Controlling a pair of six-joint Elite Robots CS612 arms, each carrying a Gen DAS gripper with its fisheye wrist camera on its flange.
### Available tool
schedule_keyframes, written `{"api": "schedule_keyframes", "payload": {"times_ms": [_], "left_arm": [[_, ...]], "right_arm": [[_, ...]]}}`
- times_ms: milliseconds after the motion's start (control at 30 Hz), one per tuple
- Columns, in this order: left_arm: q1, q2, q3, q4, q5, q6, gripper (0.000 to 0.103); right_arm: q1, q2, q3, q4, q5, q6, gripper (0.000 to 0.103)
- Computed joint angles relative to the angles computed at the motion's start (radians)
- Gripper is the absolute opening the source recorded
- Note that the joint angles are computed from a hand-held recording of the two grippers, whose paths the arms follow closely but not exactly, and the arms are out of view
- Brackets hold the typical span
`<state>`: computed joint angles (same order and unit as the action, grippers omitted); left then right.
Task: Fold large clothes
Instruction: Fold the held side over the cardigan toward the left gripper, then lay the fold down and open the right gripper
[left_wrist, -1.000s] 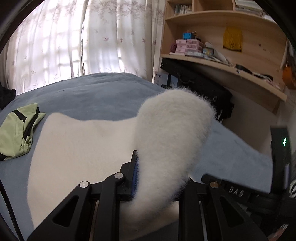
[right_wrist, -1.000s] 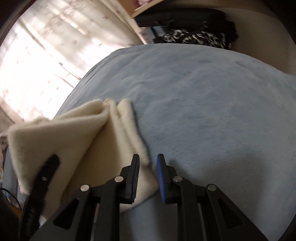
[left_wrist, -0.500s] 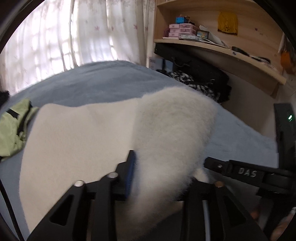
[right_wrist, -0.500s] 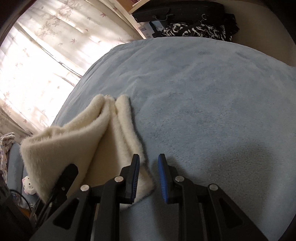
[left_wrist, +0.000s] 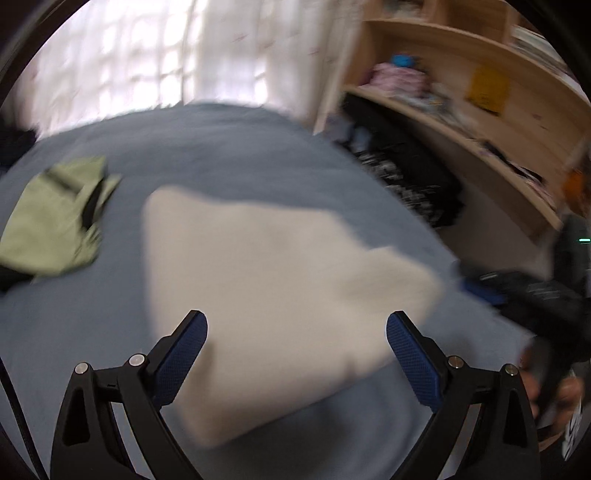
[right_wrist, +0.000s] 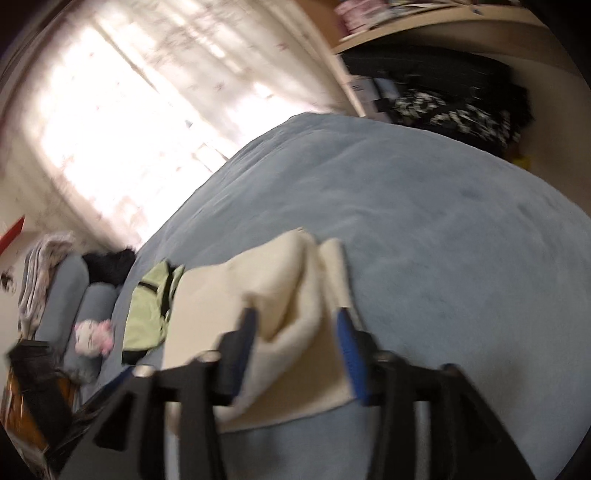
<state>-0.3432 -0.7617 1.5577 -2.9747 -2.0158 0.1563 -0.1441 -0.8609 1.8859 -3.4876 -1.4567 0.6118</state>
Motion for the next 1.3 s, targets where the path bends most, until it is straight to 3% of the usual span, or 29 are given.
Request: {"api": "schedule_keyframes", "payload": {"times_ms": [100,167,233,300,333,367,400,467,567,633,667,733,800,900,967,1033,1100,1167,1233,1300], "left_arm": [[0.028,0.03,-0.063,0.139,0.0,-0.051,0.097],[0.045,0.052,-0.102,0.21,-0.02,-0.072,0.097],[0.055,0.07,-0.129,0.24,-0.036,-0.082,0.097],[0.06,0.084,-0.147,0.252,-0.035,-0.08,0.096],[0.061,0.089,-0.154,0.256,-0.035,-0.073,0.094],[0.062,0.097,-0.165,0.27,-0.028,-0.063,0.086],[0.062,0.1,-0.172,0.285,-0.028,-0.056,0.079],[0.07,0.11,-0.197,0.339,-0.081,-0.029,0.07],[0.068,0.106,-0.192,0.324,-0.097,-0.001,0.056],[0.066,0.103,-0.177,0.289,-0.095,0.01,0.055],[0.068,0.105,-0.175,0.288,-0.111,0.009,0.055],[0.067,0.106,-0.168,0.295,-0.13,0.01,0.055],[0.052,0.098,-0.137,0.247,-0.09,0.032,0.055],[0.027,0.081,-0.08,0.134,0.008,0.076,0.057],[0.023,0.079,-0.071,0.112,0.026,0.081,0.058],[0.022,0.078,-0.071,0.113,0.027,0.08,0.058],[0.02,0.078,-0.074,0.123,0.026,0.086,0.065],[0.017,0.077,-0.08,0.147,0.016,0.104,0.075],[0.019,0.077,-0.094,0.182,0.003,0.114,0.08],[0.024,0.084,-0.119,0.21,-0.027,0.099,0.081]], "right_arm": [[-0.003,-0.005,-0.046,0.119,0.084,-0.083,0.054],[-0.002,-0.001,-0.078,0.204,0.104,-0.11,0.054],[-0.006,0.018,-0.132,0.316,0.153,-0.145,0.054],[-0.004,0.035,-0.175,0.414,0.162,-0.165,0.041],[-0.006,0.047,-0.199,0.462,0.183,-0.189,0.024],[-0.009,0.059,-0.22,0.499,0.207,-0.197,0.018],[-0.008,0.065,-0.23,0.52,0.205,-0.204,0.017],[-0.006,0.067,-0.232,0.498,0.205,-0.23,0.015],[-0.022,0.055,-0.161,0.246,0.304,-0.234,0.008],[-0.026,0.053,-0.113,0.124,0.276,-0.226,0.008],[-0.025,0.054,-0.102,0.125,0.239,-0.226,0.008],[-0.027,0.08,-0.092,0.232,0.172,-0.192,0.008],[-0.027,0.116,-0.087,0.234,0.172,-0.158,0.007],[-0.008,0.119,-0.072,0.177,0.105,-0.153,0.008],[0.003,0.109,-0.078,0.205,0.069,-0.172,0.009],[0.001,0.097,-0.086,0.237,0.086,-0.169,0.013],[-0.017,0.086,-0.095,0.256,0.148,-0.169,0.02],[-0.034,0.093,-0.12,0.253,0.198,-0.152,0.041],[-0.045,0.107,-0.169,0.296,0.207,-0.139,0.051],[-0.046,0.133,-0.226,0.353,0.211,-0.131,0.051]]}}
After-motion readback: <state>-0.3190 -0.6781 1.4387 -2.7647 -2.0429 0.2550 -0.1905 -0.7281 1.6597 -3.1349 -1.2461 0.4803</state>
